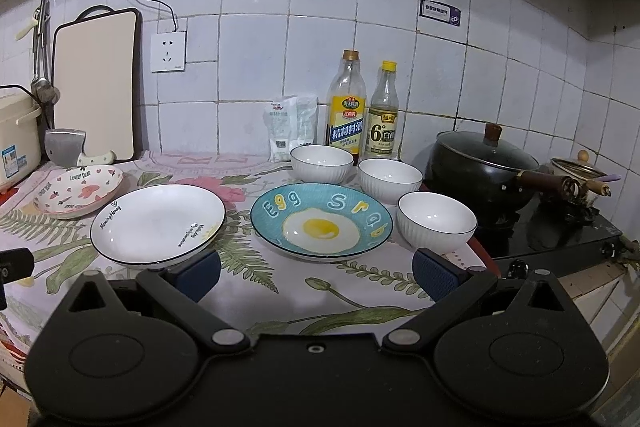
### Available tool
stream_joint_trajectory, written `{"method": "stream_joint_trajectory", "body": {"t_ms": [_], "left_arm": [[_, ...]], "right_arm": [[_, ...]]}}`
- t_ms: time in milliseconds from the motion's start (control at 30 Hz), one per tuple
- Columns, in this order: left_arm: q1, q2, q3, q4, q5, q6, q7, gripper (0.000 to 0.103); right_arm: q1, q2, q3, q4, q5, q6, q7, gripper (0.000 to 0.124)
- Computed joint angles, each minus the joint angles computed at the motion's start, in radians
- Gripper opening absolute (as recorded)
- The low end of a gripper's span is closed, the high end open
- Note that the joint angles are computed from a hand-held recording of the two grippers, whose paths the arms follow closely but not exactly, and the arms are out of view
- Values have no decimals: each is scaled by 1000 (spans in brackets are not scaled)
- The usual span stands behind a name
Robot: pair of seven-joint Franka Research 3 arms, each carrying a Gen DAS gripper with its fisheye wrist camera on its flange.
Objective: Organize plates and bowls
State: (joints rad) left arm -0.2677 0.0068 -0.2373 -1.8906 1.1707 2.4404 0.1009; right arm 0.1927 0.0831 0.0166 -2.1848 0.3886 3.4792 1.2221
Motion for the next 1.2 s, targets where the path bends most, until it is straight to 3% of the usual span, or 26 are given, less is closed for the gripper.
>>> {"method": "stream_joint_trajectory", "body": {"t_ms": [467,1200], "left_arm": [[-9,15,2,12,-48,-5,65,103],[-2,-25,-12,-27,58,12,-29,103]], "right_arm": [[-39,1,19,-35,-133,51,114,103],[11,0,-5,-16,42,34,-36,103]]}}
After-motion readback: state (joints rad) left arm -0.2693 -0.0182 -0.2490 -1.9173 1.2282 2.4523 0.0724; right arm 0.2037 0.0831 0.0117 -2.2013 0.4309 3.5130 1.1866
